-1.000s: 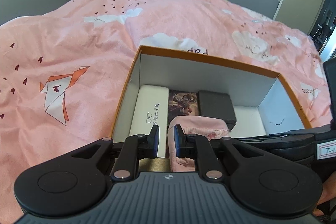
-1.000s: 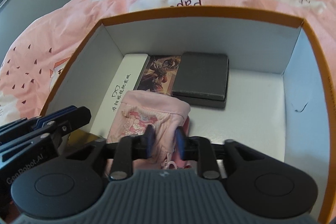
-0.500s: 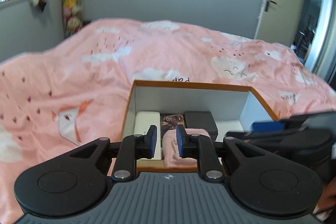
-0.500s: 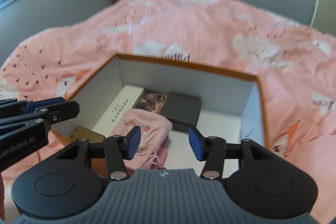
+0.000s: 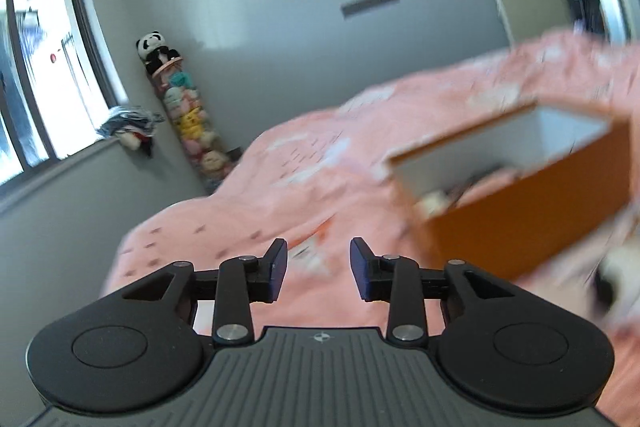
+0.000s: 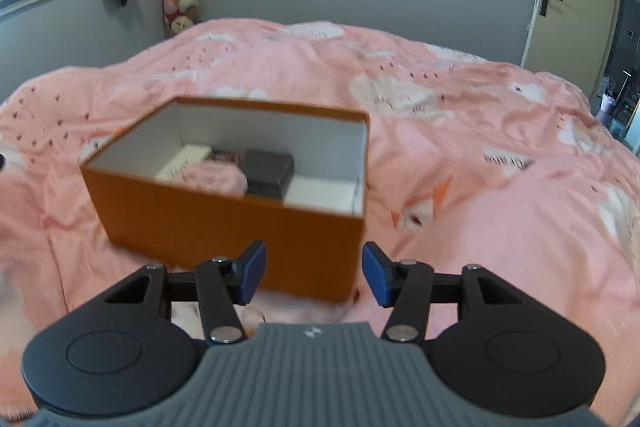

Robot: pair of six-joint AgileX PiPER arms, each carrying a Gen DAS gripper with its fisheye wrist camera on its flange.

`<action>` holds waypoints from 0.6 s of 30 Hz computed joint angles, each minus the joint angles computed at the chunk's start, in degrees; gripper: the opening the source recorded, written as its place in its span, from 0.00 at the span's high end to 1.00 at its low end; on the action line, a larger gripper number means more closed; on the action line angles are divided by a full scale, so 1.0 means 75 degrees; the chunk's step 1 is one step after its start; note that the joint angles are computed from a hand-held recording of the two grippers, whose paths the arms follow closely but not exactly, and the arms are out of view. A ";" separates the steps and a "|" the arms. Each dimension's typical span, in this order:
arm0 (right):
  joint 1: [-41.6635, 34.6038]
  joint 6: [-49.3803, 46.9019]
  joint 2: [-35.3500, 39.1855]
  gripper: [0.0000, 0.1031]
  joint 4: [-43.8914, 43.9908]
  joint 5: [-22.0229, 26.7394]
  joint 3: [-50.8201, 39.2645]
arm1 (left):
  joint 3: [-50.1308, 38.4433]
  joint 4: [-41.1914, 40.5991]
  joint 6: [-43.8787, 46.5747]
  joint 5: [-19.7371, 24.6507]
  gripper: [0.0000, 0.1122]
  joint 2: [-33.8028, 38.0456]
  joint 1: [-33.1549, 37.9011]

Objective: Organize objects
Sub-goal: 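Move both grippers back to the plush toys beside the box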

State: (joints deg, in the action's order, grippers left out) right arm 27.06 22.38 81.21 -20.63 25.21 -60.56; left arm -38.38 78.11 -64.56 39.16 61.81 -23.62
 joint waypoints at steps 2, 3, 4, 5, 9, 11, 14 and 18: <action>-0.0001 0.0184 -0.0157 0.46 -0.0141 0.0024 0.0267 | 0.0291 0.0177 0.0134 0.0165 0.64 -0.0093 0.0208; -0.0019 0.0306 -0.0212 0.46 -0.0217 0.0004 0.0375 | 0.0412 0.0214 0.0132 0.0166 0.64 -0.0123 0.0344; -0.0041 0.0466 -0.0258 0.46 -0.0299 -0.0018 0.0469 | 0.0514 0.0242 0.0099 0.0217 0.64 -0.0101 0.0442; -0.0075 0.0551 -0.0297 0.46 -0.0297 -0.0025 0.0542 | 0.0561 0.0220 0.0108 0.0324 0.64 -0.0003 0.0513; -0.0165 0.0524 -0.0349 0.46 -0.0062 0.0115 0.0618 | 0.0530 -0.0102 0.0256 0.0331 0.64 0.0354 0.0813; -0.0180 0.0438 -0.0426 0.46 0.0002 0.0181 0.0664 | 0.0463 -0.0001 0.0231 0.0574 0.64 0.0352 0.0699; -0.0208 0.0164 -0.0444 0.43 0.0164 0.0452 0.0659 | 0.0403 0.0292 -0.0005 0.1152 0.64 0.0264 0.0354; -0.0367 -0.0760 -0.0396 0.43 0.1090 0.0821 0.0696 | -0.0181 -0.0615 0.0469 0.0862 0.64 0.0109 0.0305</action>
State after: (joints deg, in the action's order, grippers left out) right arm 24.31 16.68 78.24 -12.45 31.37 -55.34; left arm -39.75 73.50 -61.04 45.62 62.63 -21.33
